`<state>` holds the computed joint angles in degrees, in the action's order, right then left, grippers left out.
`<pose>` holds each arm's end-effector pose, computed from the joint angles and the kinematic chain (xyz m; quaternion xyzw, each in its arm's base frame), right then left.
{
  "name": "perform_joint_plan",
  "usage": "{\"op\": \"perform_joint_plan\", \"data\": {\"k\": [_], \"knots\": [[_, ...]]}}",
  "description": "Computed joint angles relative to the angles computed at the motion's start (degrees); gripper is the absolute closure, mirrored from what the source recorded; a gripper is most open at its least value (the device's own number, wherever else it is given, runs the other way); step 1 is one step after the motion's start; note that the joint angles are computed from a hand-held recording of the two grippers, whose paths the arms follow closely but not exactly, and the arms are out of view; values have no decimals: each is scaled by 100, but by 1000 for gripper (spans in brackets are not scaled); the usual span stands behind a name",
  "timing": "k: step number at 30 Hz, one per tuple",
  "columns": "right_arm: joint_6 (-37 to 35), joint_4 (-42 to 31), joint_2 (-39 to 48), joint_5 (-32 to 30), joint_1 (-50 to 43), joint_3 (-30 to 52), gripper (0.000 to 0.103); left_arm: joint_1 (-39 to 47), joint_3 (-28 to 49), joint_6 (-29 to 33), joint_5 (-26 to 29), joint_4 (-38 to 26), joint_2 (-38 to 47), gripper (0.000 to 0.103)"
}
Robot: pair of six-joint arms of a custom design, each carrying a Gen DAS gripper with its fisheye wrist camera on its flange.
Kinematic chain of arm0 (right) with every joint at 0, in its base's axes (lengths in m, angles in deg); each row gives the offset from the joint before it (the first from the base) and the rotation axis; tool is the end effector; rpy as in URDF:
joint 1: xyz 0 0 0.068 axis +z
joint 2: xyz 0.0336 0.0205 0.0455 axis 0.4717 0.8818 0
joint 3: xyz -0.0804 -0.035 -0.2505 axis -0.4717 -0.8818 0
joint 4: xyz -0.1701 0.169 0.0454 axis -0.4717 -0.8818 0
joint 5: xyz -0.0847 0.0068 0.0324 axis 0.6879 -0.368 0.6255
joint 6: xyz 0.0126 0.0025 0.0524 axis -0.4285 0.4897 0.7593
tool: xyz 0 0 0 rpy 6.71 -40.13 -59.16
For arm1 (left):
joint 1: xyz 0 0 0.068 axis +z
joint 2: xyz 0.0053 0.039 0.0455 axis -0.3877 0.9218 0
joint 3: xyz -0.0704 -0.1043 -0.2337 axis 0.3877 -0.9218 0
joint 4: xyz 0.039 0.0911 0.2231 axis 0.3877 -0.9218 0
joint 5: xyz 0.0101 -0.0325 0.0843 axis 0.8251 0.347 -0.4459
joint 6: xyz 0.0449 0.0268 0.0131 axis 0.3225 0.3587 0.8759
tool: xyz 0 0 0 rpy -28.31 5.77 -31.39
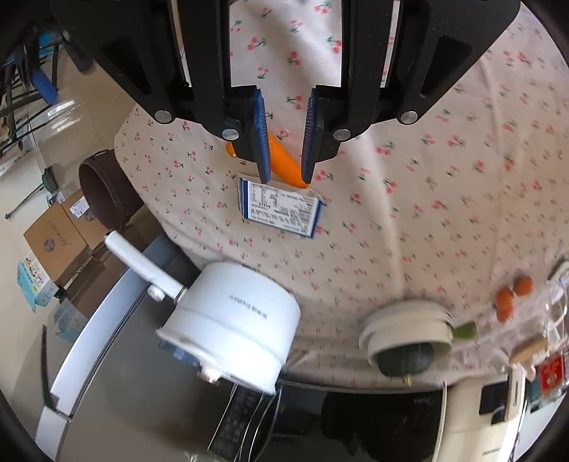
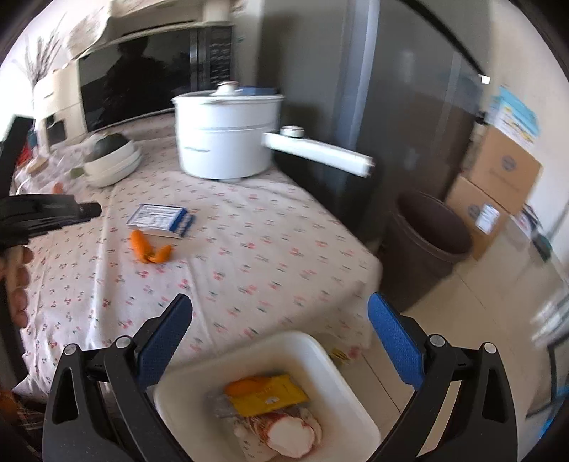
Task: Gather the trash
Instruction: 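Grasp the second orange peel with the left tool and lift it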
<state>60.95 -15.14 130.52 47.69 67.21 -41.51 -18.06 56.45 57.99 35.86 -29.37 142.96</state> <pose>0.1313 0.0806 0.2164 0.0644 0.9205 -0.0639 0.3800 0.2557 0.0067 0.2216 0.0484 0.9270 -0.1765 0.3273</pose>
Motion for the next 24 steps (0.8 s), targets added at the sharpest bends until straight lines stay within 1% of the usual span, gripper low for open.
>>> {"op": "perform_joint_plan", "data": {"k": [2,4,5,6,8,9,10,13,17,18,19,20,23,24], "knots": [[-651,732,612,-457,-405,169,7,229,75,173,204,-196,-90,86],[-935,1031,1135,-646,-635,418,7,483,248,351,495,-468,-4,86],[-964,1120,1254,-629,-706,491,7,584,375,413,699,-646,191,86],[-955,1244,1244,-627,-789,485,7,622,436,416,789,-743,330,84],[-797,1527,986,-856,-1048,292,7,440,551,254,757,-775,689,67],[-757,1563,935,-940,-1135,248,7,302,557,145,667,-711,774,49],[-688,1597,812,-1029,-1270,146,7,124,538,-6,540,-591,853,43],[-707,1599,566,-1172,-1613,-37,7,-452,592,-403,206,-323,1184,40],[-952,1577,411,-1135,-1973,-218,7,-1068,723,-1059,-655,-71,1676,40],[-980,1571,378,-1185,-2055,-246,7,-1253,829,-1300,-914,-85,1893,35],[-1017,1566,328,-1291,-2185,-270,7,-1363,883,-1472,-1087,-98,2022,27],[-1045,1565,283,-1368,-2276,-282,7,-1490,912,-1691,-1302,-84,2132,24],[-1194,1570,165,-1515,-2502,-291,7,-1785,946,-2048,-1873,26,2290,19],[-1237,1561,124,-1560,-2562,-290,7,-1901,951,-2180,-2110,86,2342,12]]}}
